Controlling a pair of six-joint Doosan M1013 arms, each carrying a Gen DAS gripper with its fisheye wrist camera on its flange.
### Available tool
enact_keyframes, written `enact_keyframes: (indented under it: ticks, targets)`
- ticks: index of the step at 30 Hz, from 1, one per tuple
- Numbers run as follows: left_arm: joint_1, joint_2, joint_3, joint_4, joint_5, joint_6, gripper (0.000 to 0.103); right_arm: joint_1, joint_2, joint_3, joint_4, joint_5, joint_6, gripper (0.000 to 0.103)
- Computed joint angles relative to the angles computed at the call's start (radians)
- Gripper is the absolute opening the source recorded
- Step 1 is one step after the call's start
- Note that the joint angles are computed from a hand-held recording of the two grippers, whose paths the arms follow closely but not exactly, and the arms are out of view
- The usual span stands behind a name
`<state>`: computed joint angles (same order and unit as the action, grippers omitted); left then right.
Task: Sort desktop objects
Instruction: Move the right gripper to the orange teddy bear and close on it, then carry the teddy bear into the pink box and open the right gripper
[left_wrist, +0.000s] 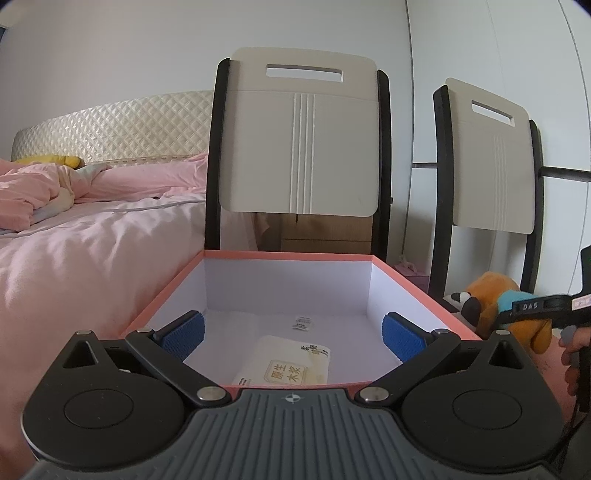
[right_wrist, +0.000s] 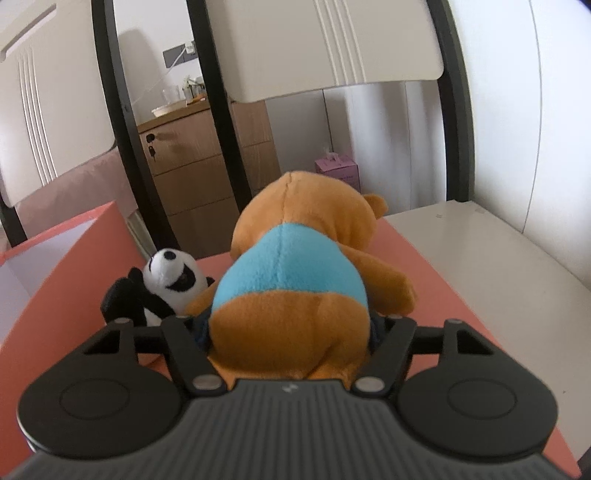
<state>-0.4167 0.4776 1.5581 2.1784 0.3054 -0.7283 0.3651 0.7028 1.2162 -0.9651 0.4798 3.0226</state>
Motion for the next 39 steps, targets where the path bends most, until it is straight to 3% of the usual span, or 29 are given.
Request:
enact_keyframes:
  ticks: [19,33,39]
  targets:
    - [-0.004,-0.005,0.006,0.008,0.002,-0.011,0.103,0.021,-0.057,0.044,-0.373,0.014,0.366,0.068]
    - [-0.008,-0.004,0.002,-0.033,0.022,0.035,0.103,0.062,-0.032,-0.031,-0.604,-0.107,0.527,0.068]
    - [-0.006,-0.006,0.005,-0.029,0.059,0.040,0.103,0.075,-0.008,-0.064,-0.706,-0.201,0.573,0.068]
